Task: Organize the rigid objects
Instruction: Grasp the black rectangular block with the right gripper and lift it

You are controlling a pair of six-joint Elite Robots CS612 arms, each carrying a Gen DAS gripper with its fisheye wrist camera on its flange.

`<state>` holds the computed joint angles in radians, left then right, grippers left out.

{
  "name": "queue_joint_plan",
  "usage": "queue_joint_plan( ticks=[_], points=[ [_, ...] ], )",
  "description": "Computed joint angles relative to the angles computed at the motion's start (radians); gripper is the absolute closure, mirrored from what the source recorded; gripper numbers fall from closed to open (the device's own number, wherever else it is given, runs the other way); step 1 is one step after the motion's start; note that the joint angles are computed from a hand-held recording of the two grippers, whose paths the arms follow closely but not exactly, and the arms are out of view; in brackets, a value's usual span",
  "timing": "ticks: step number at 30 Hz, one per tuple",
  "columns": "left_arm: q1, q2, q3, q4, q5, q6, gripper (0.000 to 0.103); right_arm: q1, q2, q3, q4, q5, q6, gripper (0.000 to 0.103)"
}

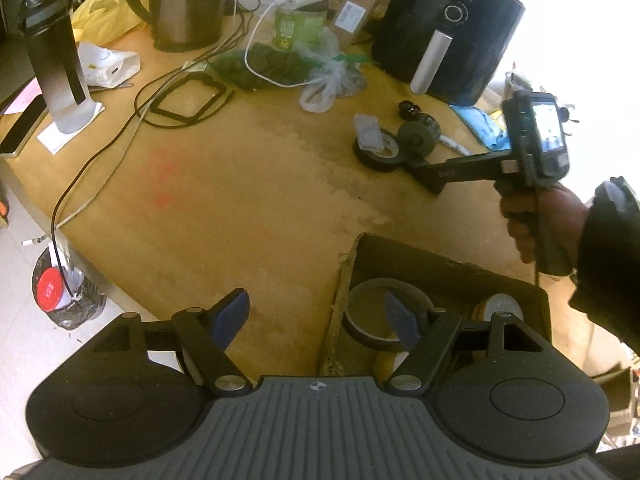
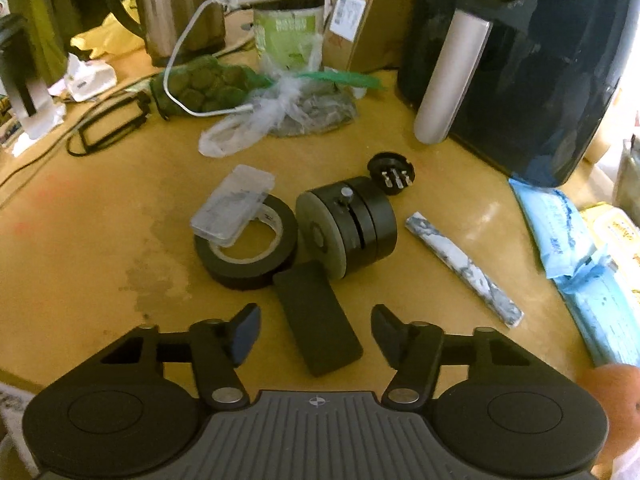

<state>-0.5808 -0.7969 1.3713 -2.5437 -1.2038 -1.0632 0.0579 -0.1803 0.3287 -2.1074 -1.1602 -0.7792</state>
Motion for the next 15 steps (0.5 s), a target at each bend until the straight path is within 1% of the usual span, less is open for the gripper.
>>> queue_joint_plan(
  ticks=[2,3,4,7,10,15],
  points=[
    [0.000,0.000,0.000,-0.001,-0.003,0.001,0.029,0.003,0.027,-0.050,0.033,-0.011,0.009,0.045],
    [0.000,0.001,-0.002,-0.001,-0.004,0.002,0.029,0.004,0.042,-0.079,0.055,-0.016,0.011,0.053],
    [0.000,0.002,-0.002,-0.003,-0.005,0.004,0.029,0.004,0.041,-0.075,0.057,-0.015,0.012,0.058],
    [0.000,0.003,-0.005,-0.006,-0.007,0.011,0.029,0.002,0.033,-0.065,0.071,-0.002,0.010,0.065],
    [0.001,0.006,-0.009,-0.010,-0.013,0.020,0.029,0.002,0.002,-0.008,0.059,-0.006,-0.021,0.069],
    [0.004,0.014,-0.018,-0.026,-0.016,0.043,0.029,-0.001,-0.053,0.096,0.019,-0.034,-0.020,0.069]
  ],
)
